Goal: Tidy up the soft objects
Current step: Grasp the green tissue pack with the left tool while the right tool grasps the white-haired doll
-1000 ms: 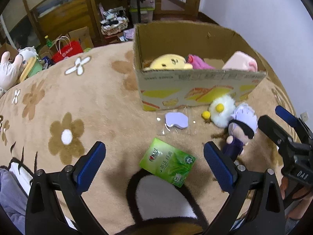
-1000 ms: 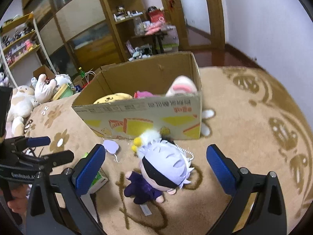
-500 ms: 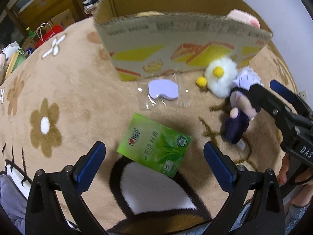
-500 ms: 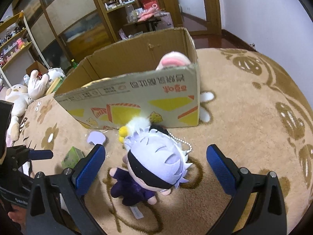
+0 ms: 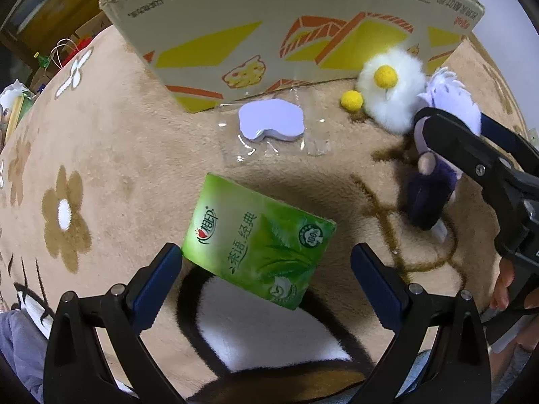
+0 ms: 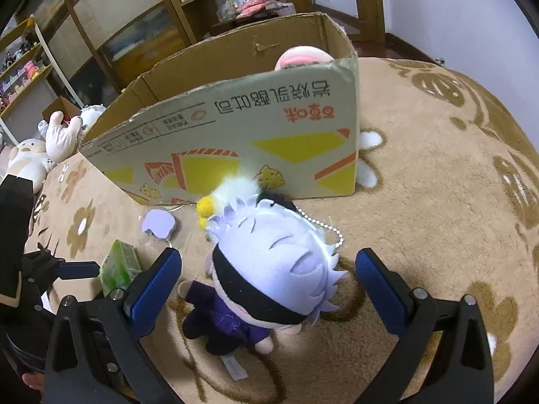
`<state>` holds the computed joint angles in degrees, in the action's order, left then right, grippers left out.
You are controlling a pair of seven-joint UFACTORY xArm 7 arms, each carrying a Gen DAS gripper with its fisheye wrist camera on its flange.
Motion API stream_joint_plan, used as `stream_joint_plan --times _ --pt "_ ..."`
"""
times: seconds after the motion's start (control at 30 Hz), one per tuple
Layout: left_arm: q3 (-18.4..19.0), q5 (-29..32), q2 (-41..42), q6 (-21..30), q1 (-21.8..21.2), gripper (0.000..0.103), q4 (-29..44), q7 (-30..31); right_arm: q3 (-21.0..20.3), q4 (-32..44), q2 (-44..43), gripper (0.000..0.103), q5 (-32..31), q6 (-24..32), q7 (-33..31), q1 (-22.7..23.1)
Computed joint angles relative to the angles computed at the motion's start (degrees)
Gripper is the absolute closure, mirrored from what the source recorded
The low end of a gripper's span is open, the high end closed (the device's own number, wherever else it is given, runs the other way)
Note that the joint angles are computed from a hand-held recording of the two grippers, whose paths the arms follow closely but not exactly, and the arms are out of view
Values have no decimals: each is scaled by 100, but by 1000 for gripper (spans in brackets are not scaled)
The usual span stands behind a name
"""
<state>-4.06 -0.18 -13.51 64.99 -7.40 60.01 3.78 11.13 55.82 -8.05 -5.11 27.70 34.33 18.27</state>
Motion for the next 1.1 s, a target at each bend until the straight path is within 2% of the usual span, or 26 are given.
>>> stream_joint_plan --times 0.37,0.83,1.03,1.1 --pt "-100 143 157 -192 -89 4 -17 -302 -32 30 104 0 -33 132 97 -37" --pt "60 263 324 -131 81 4 169 -156 -50 -10 92 0 -60 174 152 -59" --pt "32 435 307 -403 125 4 68 -247 -39 19 125 0 -167 217 256 -72" --pt "73 291 325 -388 129 9 81 -189 -45 39 148 0 -147 227 236 -63"
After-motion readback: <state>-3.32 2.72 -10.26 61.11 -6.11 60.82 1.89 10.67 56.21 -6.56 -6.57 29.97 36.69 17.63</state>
